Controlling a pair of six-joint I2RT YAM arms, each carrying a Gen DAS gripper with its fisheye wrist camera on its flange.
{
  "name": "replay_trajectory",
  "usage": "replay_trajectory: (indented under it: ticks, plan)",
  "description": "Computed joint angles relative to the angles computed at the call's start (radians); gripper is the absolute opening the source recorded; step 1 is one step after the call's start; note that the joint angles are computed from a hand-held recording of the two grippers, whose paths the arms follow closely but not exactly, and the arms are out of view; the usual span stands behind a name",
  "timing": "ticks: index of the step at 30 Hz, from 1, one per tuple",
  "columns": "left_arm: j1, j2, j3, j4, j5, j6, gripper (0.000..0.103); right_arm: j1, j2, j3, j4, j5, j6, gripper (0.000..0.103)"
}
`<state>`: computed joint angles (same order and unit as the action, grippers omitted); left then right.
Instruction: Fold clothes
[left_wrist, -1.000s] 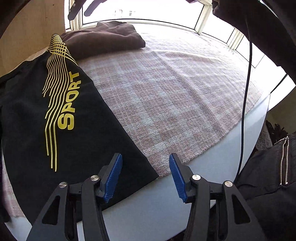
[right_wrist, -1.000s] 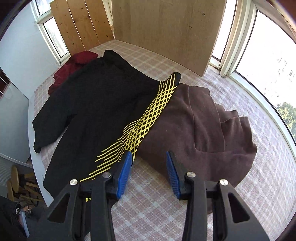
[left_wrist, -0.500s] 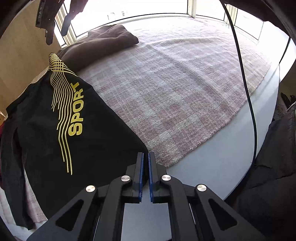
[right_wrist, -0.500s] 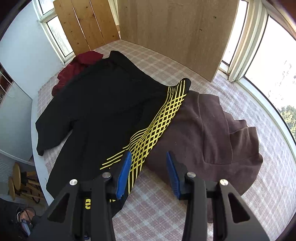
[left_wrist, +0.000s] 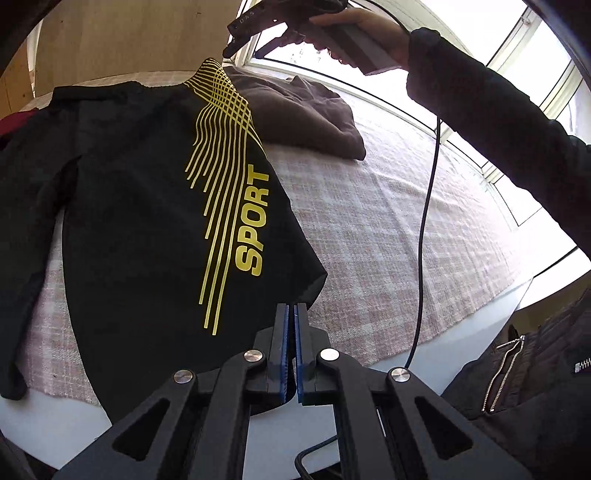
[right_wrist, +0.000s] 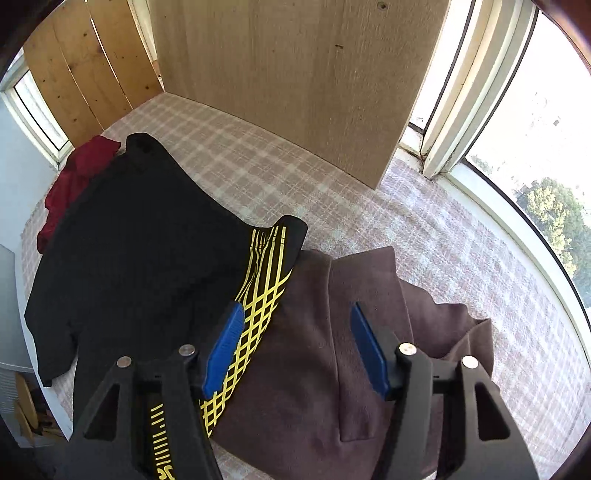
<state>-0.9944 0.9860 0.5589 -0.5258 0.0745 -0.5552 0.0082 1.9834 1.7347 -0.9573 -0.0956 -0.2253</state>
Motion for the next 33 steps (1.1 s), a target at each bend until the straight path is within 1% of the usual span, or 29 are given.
replay_trajectory:
  ticks: [2,5,7,8,10,11,13,15,18,22,23,25,28,30,32,33]
  plan:
    - [0.017,-0.015,-0.010,-0.012,-0.002,0.004,0.002,0.009,0.084,0.088,-0.022,0.021,0.018,0.059]
    - [0.049,-0.033,-0.028,-0.023,0.012,0.015,0.002,0.016,0.192,0.207,-0.078,0.018,0.042,0.059]
    - [0.068,-0.039,-0.038,-0.019,0.017,0.018,0.002,0.022,0.227,0.239,-0.091,0.015,0.042,0.058]
    - [0.081,-0.048,-0.044,-0.019,0.027,0.023,0.002,0.024,0.226,0.233,-0.082,0.014,0.037,0.054]
    - [0.103,-0.066,-0.053,-0.022,0.040,0.034,0.002,0.022,0.213,0.215,-0.070,0.015,0.035,0.032]
    - [0.119,-0.072,-0.058,-0.021,0.054,0.042,0.002,0.013,0.213,0.222,-0.078,-0.001,0.037,0.028]
    - [0.152,-0.086,-0.068,-0.021,0.082,0.057,0.002,-0.017,0.215,0.248,-0.104,-0.057,0.049,0.014]
    - [0.175,-0.096,-0.072,-0.025,0.106,0.080,0.002,-0.031,0.206,0.269,-0.134,-0.086,0.047,0.014]
    - [0.187,-0.096,-0.067,-0.034,0.123,0.110,0.002,-0.024,0.172,0.254,-0.129,-0.074,0.033,0.014]
    - [0.208,-0.088,-0.062,-0.043,0.142,0.143,0.002,-0.018,0.176,0.275,-0.139,-0.099,0.070,0.014]
    - [0.213,-0.088,-0.062,-0.045,0.147,0.150,0.002,-0.010,0.183,0.286,-0.141,-0.068,0.076,0.016]
    - [0.214,-0.085,-0.059,-0.048,0.149,0.155,0.002,0.004,0.204,0.313,-0.156,-0.032,0.073,0.031]
    - [0.208,-0.088,-0.062,-0.048,0.147,0.152,0.002,0.029,0.254,0.369,-0.199,-0.003,0.062,0.034]
    - [0.204,-0.096,-0.067,-0.050,0.143,0.148,0.002,0.049,0.271,0.370,-0.197,0.033,0.063,0.035]
    - [0.206,-0.103,-0.071,-0.055,0.140,0.149,0.002,0.063,0.281,0.357,-0.181,0.050,0.064,0.034]
    - [0.209,-0.107,-0.073,-0.057,0.140,0.150,0.002,0.054,0.283,0.359,-0.185,0.002,0.076,0.019]
